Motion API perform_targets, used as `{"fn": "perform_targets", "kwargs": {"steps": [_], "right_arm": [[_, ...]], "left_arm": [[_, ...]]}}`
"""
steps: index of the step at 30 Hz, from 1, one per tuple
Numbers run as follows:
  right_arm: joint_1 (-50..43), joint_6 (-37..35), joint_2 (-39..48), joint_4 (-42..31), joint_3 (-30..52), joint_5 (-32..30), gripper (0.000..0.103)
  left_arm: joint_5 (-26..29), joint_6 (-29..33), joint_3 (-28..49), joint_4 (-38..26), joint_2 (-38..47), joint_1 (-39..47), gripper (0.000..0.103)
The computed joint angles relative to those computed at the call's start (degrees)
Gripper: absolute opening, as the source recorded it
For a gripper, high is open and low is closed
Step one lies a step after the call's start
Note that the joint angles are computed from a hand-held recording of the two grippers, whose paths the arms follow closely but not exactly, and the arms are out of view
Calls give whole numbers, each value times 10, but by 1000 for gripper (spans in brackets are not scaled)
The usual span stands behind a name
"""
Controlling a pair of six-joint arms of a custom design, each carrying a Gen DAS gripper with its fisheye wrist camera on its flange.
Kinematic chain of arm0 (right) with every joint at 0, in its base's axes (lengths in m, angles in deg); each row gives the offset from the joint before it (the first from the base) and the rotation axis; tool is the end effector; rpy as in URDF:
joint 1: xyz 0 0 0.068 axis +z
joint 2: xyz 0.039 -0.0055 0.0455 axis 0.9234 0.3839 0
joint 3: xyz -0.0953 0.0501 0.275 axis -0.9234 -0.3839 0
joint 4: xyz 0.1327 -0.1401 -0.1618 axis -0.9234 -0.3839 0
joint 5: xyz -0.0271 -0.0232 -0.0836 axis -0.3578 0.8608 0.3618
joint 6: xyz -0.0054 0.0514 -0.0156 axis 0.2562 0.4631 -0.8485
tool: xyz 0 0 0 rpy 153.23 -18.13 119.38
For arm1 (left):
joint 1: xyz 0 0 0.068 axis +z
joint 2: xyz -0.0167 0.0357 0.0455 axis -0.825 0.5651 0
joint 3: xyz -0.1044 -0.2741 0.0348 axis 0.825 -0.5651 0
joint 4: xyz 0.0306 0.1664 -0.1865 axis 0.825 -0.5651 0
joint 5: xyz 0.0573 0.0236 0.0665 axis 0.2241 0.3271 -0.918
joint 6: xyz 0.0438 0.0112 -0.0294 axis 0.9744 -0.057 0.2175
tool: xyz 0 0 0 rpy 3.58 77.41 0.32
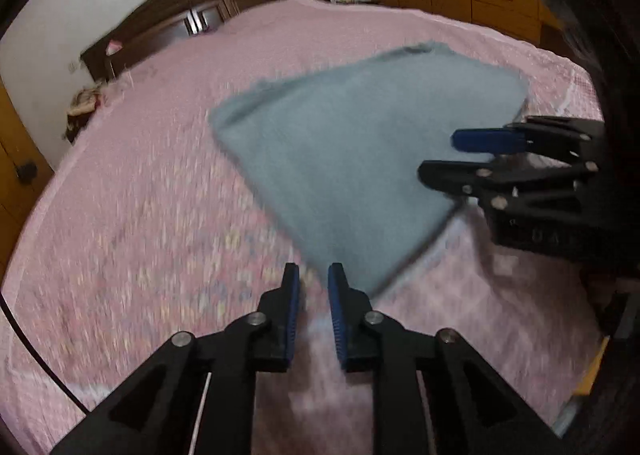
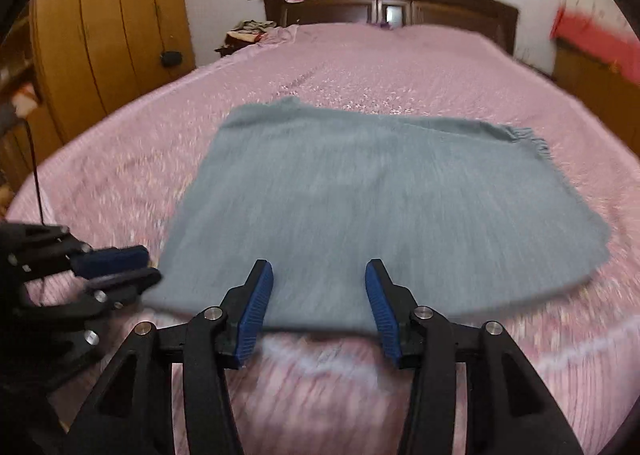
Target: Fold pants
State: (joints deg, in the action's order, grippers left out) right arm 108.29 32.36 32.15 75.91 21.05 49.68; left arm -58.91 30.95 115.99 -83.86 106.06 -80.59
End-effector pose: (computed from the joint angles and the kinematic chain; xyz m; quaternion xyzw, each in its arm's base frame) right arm 0.2484 0.1947 0.1200 -0.0428 0.9087 0.0279 0.4142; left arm 0.3508 -0.1620 0.1362 0.2917 0.8949 -0.0207 0.3371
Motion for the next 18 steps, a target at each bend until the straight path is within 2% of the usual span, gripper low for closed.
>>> {"fn": "perform_targets", "kwargs": {"steps": [1, 4, 6, 7, 9, 10, 12, 14, 15, 16, 17, 18], "right_arm": [[21, -1, -7, -15, -4, 27, 51], [52, -32, -9, -75, 27, 53, 52], [65, -66, -4, -99, 52, 55, 65], [86, -99, 9, -83, 60, 71, 67], [123, -154, 35, -40, 67, 100, 70], [149, -198, 65, -15, 84, 130, 70], [186, -286, 124, 30, 118, 217, 71], [208, -436, 206, 126, 164, 331, 71], [208, -467, 223, 139, 180, 347, 67], [201, -453, 228, 93, 208, 333, 61], [192, -417, 222, 46, 224, 312, 48], [184, -388, 216, 15, 231, 295, 42]], "left_arm": [[12, -2, -7, -2, -4, 9, 16], [51, -14, -23, -14, -32, 31, 16], [75, -36, -16, -37, -46, 38, 16], [83, -56, 4, -64, -43, 45, 16], [135, -81, 63, -134, -20, 69, 16], [182, -88, 107, -174, 2, 88, 16], [210, -116, 159, -193, 31, 111, 16], [234, -140, 213, -217, 63, 132, 16], [243, -159, 258, -247, 85, 141, 16], [251, -170, 306, -286, 109, 150, 17], [259, -176, 336, -310, 124, 154, 22], [278, -179, 373, -328, 145, 163, 26]]}}
